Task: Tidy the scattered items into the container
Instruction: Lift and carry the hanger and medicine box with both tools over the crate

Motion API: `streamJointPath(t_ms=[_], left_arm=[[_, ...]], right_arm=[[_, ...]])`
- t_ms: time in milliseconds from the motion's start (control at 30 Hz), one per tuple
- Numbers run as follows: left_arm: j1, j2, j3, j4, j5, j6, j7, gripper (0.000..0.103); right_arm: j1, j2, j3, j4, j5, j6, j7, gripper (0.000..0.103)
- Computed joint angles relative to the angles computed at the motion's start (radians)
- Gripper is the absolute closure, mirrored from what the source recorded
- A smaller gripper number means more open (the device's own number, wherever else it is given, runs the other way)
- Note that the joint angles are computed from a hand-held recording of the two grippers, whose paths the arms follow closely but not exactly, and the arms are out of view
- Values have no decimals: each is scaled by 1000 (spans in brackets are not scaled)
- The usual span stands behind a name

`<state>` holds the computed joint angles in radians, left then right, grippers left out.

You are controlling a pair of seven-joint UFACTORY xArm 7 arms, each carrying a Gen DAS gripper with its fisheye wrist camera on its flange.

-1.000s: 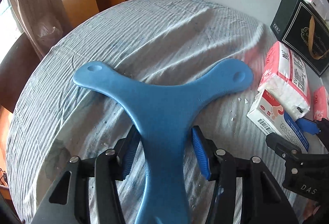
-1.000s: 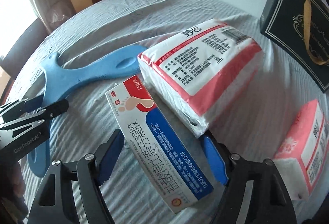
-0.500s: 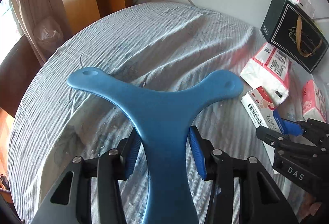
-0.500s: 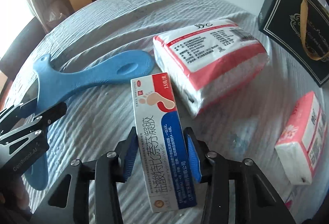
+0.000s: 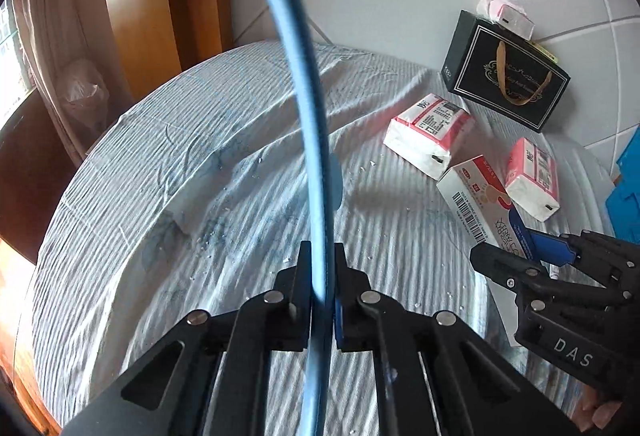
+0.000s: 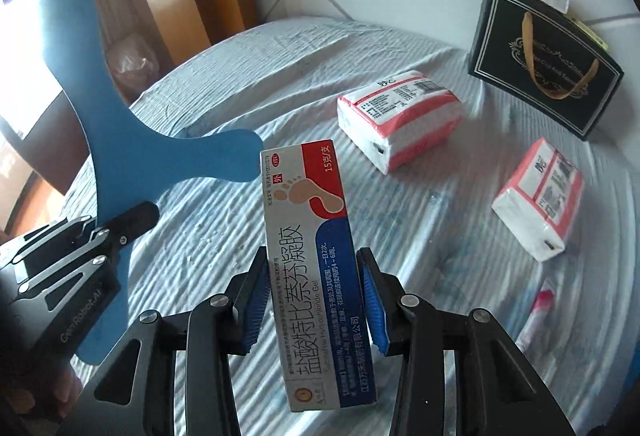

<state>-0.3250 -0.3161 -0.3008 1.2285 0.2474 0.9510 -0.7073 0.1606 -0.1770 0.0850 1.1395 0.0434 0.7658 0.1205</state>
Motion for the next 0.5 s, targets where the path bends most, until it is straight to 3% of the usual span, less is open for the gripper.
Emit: streamJointPath(t_ms=[233,500], left_arm=[[-6,-54,-33,16,25,41,-1,95],[-7,-27,-116,176,107,118,-15,95]], right_arm=[[4,-110,4,-72,10,9,37,61],[-20,-255,-12,-80,3,26,56,61]])
